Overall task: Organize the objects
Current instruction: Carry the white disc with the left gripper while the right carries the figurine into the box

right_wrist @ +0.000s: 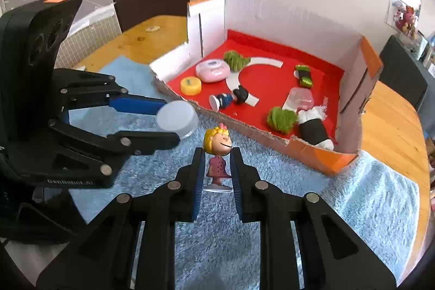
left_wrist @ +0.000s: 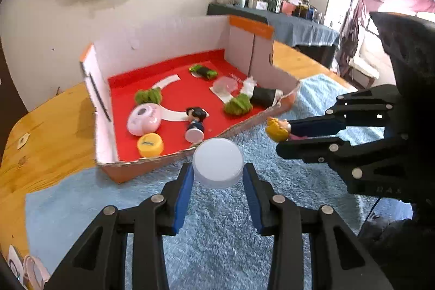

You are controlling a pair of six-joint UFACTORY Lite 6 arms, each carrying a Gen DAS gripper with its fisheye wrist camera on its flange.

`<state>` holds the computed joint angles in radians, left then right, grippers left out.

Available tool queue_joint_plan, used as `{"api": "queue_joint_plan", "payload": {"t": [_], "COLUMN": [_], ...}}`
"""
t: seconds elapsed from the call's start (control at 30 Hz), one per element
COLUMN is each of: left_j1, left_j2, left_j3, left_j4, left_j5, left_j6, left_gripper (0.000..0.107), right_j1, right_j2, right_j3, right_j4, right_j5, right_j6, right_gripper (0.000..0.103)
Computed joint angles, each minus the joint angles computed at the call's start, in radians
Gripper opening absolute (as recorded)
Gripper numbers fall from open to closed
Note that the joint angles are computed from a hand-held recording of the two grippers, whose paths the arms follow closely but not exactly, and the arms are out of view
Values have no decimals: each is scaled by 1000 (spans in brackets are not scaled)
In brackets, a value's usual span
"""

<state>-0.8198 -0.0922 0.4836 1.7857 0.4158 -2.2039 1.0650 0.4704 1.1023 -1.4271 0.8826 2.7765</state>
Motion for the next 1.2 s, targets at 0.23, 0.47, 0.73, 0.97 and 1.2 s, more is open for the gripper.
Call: {"api": "queue_joint_plan", "payload": {"t": [0.23,0.47,0.73,0.97,1.2], "left_j1": [-49,9,151,253,344], "left_j2": [-89,-75,49,211,405], "left_j3": [-37,40,205,362,556], "left_j4": [-123,-162,-210,-320,-717], "left_j5": [42,-1,-131,-195,-247], "left_j6": [90,202,349,535,995], "left_gripper": [40,40,40,40,40], "right_j1": [20,-48,-238,-456,-641], "right_j2": [-25,-138,-246,-264,-212], "right_j3": [-19,-134,-223,-247,-194], "right_j4": [-1,-75,-155,-328,-476], "right_j5": [26,-7,-147,-340,-518], "right_j6": [46,132,120,175,225], "right_gripper": [18,18,18,18,18]}}
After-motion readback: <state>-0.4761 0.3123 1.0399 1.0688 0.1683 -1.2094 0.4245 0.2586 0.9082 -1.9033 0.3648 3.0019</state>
